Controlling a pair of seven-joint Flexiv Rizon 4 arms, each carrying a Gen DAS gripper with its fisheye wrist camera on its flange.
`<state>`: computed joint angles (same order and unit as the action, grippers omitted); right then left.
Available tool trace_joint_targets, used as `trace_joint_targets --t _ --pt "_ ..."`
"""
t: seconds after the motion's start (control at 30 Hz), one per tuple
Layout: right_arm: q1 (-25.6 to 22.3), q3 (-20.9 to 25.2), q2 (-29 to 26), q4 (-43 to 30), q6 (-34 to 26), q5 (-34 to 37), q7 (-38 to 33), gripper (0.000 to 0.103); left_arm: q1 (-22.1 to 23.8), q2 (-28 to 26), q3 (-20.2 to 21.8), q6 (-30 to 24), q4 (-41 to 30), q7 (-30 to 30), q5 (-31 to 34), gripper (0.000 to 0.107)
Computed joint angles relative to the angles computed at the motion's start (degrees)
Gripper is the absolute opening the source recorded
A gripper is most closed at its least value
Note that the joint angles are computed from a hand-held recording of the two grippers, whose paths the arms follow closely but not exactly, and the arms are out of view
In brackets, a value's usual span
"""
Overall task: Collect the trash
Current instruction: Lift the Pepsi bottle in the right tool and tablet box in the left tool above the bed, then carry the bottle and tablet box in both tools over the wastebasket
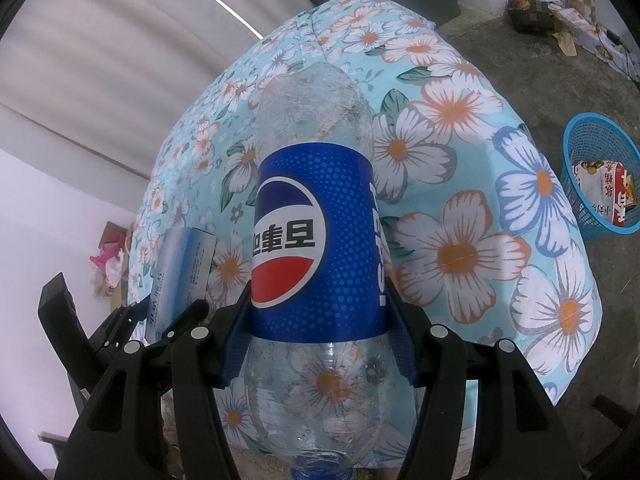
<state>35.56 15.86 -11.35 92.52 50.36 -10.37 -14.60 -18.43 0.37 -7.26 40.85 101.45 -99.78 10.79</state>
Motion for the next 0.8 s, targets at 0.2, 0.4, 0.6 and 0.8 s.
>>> trace_joint_targets --t 0.2,0.4,0.6,0.8 --pt "0.1 -0.1 0.1 0.4 0.5 -0.4 0.2 0.058 0.0 0.1 0.0 0.2 0.1 -0.1 -0.1 0.069" --pt "0.1 -0.3 0.5 1.6 2.9 -1.8 1.1 0.057 0.2 0.4 0.2 1.9 0.4 -0.4 -0.3 0.067" --pt "-0.5 -0.5 1.6 3.5 6.7 -2.9 2.5 0.057 0.3 0.7 -0.1 3.4 -0.4 -0.2 -0.5 0.067" --pt "-1.6 -1.0 4.0 7.8 14.3 -4.8 6.4 0.057 -0.3 -0.3 -0.9 4.7 -3.1 0.7 -0.8 0.067"
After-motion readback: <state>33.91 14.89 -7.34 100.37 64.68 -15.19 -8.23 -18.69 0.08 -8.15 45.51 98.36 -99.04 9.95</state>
